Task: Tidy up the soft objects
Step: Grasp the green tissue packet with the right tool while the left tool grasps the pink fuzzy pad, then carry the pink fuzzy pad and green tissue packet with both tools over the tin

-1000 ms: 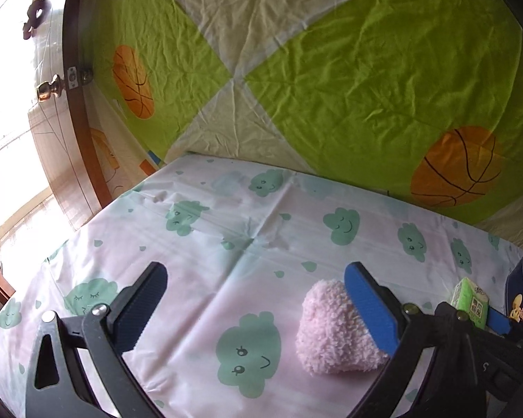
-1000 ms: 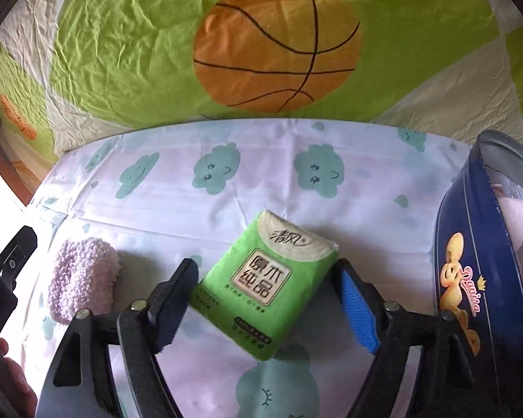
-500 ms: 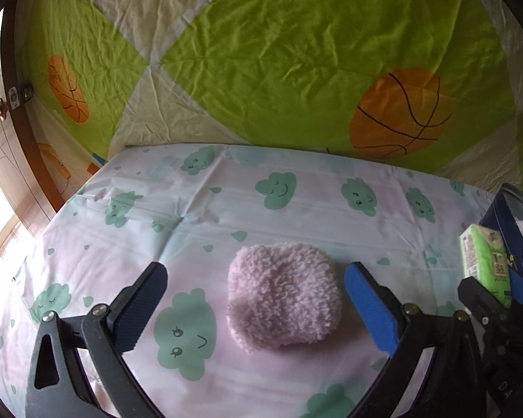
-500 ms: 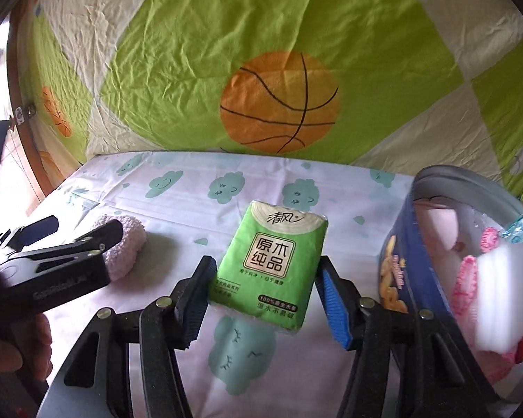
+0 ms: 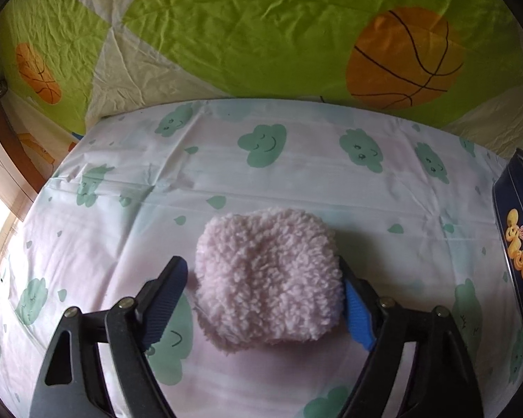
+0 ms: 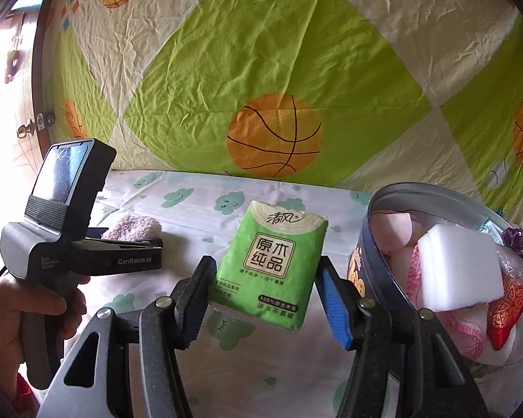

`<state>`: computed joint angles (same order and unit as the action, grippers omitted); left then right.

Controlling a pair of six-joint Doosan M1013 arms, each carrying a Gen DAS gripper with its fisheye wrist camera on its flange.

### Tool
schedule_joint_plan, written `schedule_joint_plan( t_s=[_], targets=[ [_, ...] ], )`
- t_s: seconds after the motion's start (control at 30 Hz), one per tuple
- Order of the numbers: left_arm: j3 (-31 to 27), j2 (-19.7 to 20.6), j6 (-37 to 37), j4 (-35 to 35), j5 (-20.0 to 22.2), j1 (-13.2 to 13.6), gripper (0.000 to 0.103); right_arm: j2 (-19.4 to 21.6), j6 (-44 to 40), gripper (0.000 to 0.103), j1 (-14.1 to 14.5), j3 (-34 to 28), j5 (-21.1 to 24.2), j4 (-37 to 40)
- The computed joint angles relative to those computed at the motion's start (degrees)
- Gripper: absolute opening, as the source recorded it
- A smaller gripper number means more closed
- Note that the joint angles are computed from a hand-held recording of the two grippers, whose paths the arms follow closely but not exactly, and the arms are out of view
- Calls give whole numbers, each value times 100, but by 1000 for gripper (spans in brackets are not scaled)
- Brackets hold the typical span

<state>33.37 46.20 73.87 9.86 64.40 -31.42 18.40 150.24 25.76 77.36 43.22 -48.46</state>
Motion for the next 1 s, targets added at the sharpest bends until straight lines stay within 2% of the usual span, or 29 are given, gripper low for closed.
schedule_joint_plan(
  t_s=[0.07, 0.17, 0.27, 0.33, 0.4, 0.53, 0.6, 0.63, 0.73, 0.83, 1.0],
  targets=[
    [58, -28, -57, -106, -70, 28, 77, 6, 31, 61, 1, 4, -5, -37],
    [214, -116, -2, -111, -255, 9, 44, -20, 161, 61, 31, 56, -19, -193],
    [327, -184, -54, -70, -397, 0, 40, -62, 325, 61, 70, 135, -60, -422],
    [571, -322, -229, 85, -715, -7, 40, -99, 514, 61, 102, 202, -107, -665],
    [998, -565, -590, 529, -1239, -60, 40, -151, 844, 61, 147, 300, -165, -1052],
    [1899, -1056, -1653, 1965, -2389, -227, 40, -222, 1575, 61, 265, 476, -141, -2004],
    [2193, -1200, -2383, 2709, -2783, -286, 40, -229, 1912, 61, 351, 538, 25, -2602],
    [2296, -1256, -2616, 2867, -2950, -294, 40, -233, 2012, 61, 382, 563, 88, -2825],
    [2378, -1302, -2807, 3012, -3108, -320, 40, -263, 2220, 61, 433, 628, 142, -3198],
    [2430, -1321, -3105, 3410, -3131, -365, 40, -276, 2171, 61, 442, 645, 138, -3175],
    [2505, -1362, -3410, 3600, -3122, -386, 40, -307, 2121, 61, 411, 688, 82, -3066]
  ],
)
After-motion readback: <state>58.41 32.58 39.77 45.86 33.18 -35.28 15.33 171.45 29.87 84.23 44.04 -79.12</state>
